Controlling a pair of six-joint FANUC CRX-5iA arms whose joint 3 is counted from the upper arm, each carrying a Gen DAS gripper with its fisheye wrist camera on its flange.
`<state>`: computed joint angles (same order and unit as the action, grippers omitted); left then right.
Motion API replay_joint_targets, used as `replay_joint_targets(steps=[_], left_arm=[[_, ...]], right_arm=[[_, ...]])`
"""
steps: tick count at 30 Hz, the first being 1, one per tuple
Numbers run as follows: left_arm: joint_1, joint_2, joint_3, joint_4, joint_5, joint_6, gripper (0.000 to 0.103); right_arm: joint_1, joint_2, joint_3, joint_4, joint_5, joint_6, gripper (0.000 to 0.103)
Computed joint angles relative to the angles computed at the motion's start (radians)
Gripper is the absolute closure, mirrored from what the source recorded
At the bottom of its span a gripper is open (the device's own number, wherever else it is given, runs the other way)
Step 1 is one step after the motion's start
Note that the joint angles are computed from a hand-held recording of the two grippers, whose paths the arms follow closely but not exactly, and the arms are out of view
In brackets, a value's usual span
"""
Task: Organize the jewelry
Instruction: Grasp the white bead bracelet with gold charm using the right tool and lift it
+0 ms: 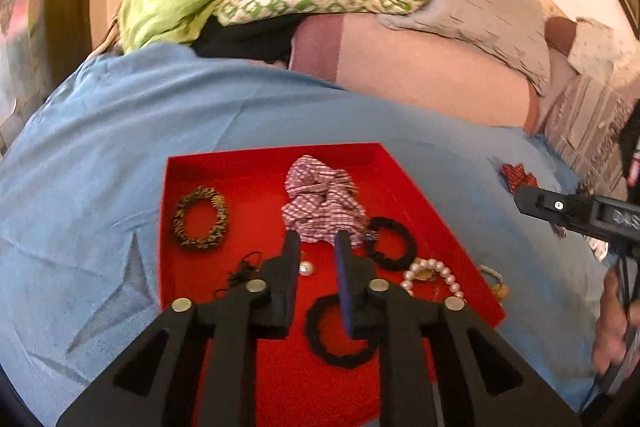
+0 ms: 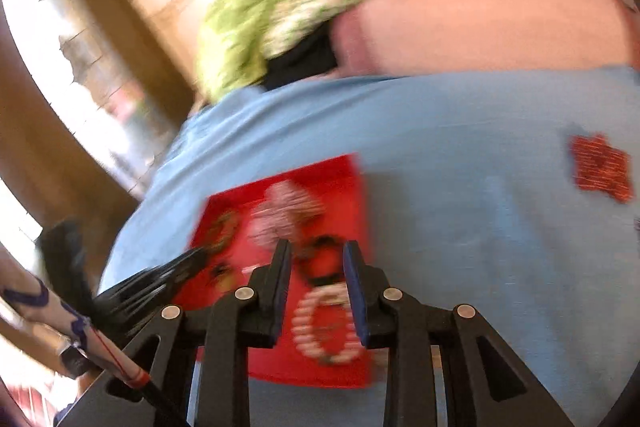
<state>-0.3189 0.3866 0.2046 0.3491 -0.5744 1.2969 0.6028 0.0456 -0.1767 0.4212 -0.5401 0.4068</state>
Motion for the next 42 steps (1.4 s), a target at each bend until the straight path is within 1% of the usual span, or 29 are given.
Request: replay_joint_targets(steps=[1,2,3,5,7,9,12,15,17,18,20,22,23,25,26,28,30,31,33,34,35,37,38,39,40,42], left_arm=[[-0.003,0.001,0.004,-0.004,-0.004,-0.002,0.086],[-0.005,0.005,0.009,0.001,-0.011,-0.01,0.086],[-0.007,0.008,0.011,0.004,-0.017,-0.012,0.086],[-0.011,0.012,0.018,0.0,-0.025,-0.009,0.086],[-0.013,0.015,0.016,0.019,-0.028,-0.024,0.086],[-0.019,0.019,0.022,0.019,-0.031,-0.022,0.085],[-0.027,0.023,0.023,0.024,-0.034,-0.036,0.085],[-0.034,0.024,0.025,0.014,-0.039,-0.047,0.085],[-0.037,0.021,0.024,0.003,-0.037,-0.051,0.085],[-0.038,0.02,0.022,0.005,-0.037,-0.059,0.085],[-0.042,0.017,0.015,0.013,-0.033,-0.073,0.085],[-0.047,0.014,0.006,0.028,-0.027,-0.096,0.085],[-0.05,0.01,0.0,0.036,-0.022,-0.106,0.085],[-0.058,0.003,-0.021,0.09,-0.014,-0.163,0.085],[-0.066,-0.001,-0.034,0.12,-0.01,-0.195,0.085],[-0.08,-0.006,-0.051,0.163,-0.008,-0.242,0.085],[-0.096,-0.006,-0.061,0.209,-0.017,-0.29,0.085],[-0.108,-0.004,-0.059,0.222,-0.025,-0.303,0.085],[-0.127,0.007,-0.051,0.25,-0.044,-0.318,0.085],[-0.138,0.015,-0.043,0.259,-0.055,-0.32,0.084],[-0.146,0.021,-0.036,0.263,-0.064,-0.319,0.083],[-0.164,0.05,0.0,0.267,-0.1,-0.296,0.077],[-0.171,0.064,0.021,0.264,-0.122,-0.282,0.074],[-0.18,0.084,0.049,0.26,-0.146,-0.266,0.074],[-0.191,0.102,0.072,0.256,-0.161,-0.254,0.074],[-0.213,0.143,0.135,0.223,-0.197,-0.218,0.074]], right_arm=[[-0.014,0.002,0.018,-0.066,-0.031,0.053,0.074],[-0.023,0.013,0.046,-0.124,-0.087,0.11,0.074],[-0.028,0.025,0.065,-0.147,-0.137,0.139,0.074],[-0.031,0.04,0.069,-0.152,-0.202,0.148,0.074],[-0.038,0.055,0.089,-0.209,-0.249,0.204,0.074],[-0.036,0.063,0.086,-0.216,-0.269,0.225,0.074],[-0.02,0.085,0.086,-0.191,-0.282,0.235,0.074],[0.001,0.121,0.094,-0.106,-0.309,0.218,0.074],[0.013,0.14,0.108,-0.067,-0.354,0.206,0.087],[0.018,0.145,0.114,-0.048,-0.384,0.207,0.097],[0.016,0.144,0.114,-0.021,-0.427,0.18,0.098],[0.012,0.114,0.067,0.046,-0.456,0.088,0.098],[0.005,0.081,0.03,0.072,-0.437,0.036,0.098],[-0.01,0.019,-0.028,0.095,-0.384,-0.028,0.098],[-0.019,-0.03,-0.074,0.118,-0.334,-0.072,0.098],[-0.038,-0.13,-0.17,0.159,-0.193,-0.145,0.098],[-0.05,-0.196,-0.234,0.209,-0.086,-0.186,0.098],[-0.057,-0.235,-0.282,0.273,-0.026,-0.236,0.097],[-0.069,-0.287,-0.34,0.36,0.039,-0.31,0.097],[-0.083,-0.31,-0.369,0.402,0.087,-0.354,0.097],[-0.105,-0.331,-0.396,0.417,0.157,-0.386,0.097],[-0.134,-0.354,-0.42,0.413,0.245,-0.419,0.097],[-0.144,-0.362,-0.432,0.458,0.251,-0.464,0.097],[-0.14,-0.373,-0.446,0.505,0.239,-0.508,0.097],[-0.143,-0.378,-0.449,0.515,0.23,-0.513,0.097],[-0.158,-0.382,-0.458,0.527,0.241,-0.539,0.097]])
